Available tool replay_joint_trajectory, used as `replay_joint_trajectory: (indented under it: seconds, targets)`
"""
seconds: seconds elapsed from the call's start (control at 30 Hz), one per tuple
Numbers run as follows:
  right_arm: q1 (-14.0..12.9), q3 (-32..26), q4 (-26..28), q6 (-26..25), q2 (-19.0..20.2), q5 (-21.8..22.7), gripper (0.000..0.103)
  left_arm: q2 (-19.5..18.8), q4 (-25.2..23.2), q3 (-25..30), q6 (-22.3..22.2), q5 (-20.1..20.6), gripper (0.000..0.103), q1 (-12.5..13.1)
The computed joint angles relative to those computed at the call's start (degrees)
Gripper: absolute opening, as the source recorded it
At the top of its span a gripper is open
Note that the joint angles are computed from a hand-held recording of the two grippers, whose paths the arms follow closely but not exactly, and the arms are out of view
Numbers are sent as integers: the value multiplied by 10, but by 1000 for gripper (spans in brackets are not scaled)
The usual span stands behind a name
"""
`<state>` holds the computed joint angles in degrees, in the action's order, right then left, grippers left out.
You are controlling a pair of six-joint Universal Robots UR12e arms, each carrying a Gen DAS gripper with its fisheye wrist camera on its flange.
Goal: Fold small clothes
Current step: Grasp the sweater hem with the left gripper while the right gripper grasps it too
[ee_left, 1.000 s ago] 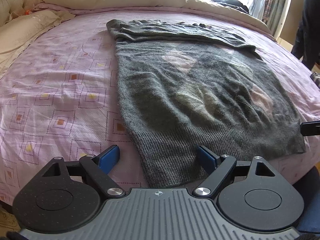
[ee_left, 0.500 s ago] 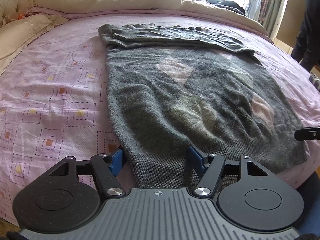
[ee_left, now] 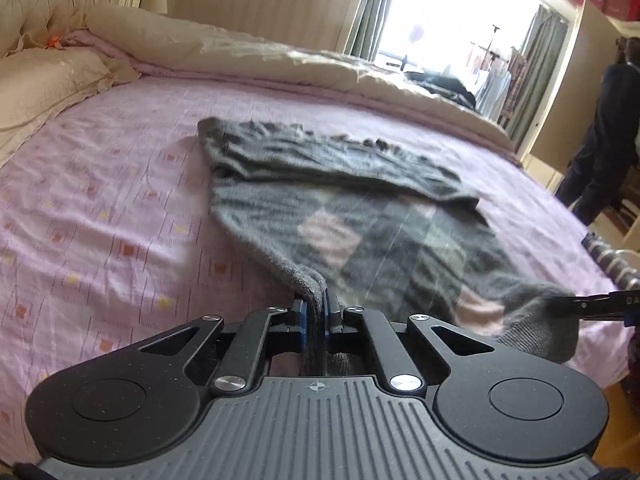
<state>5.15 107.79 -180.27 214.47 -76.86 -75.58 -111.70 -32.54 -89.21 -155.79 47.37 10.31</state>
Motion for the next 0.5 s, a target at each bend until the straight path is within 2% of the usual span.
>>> replay_joint_trajectory:
  seconds: [0.2,0.3,0.37,0.5]
  targets:
    - [-22,-78,-12,-24,35,-21,16,-57,68,103,-95,-29,5,-15]
    - [-32,-126,-1,-24,63,-39,16,-97,105,165,-132,-3,5,-31]
    - [-39,-160,9,-16,86,-49,16,-127,96,213,-155,9,5,-42]
    - [-50,-226,46,-5,135,-70,16,-196,39,323,-189,51,5,-66]
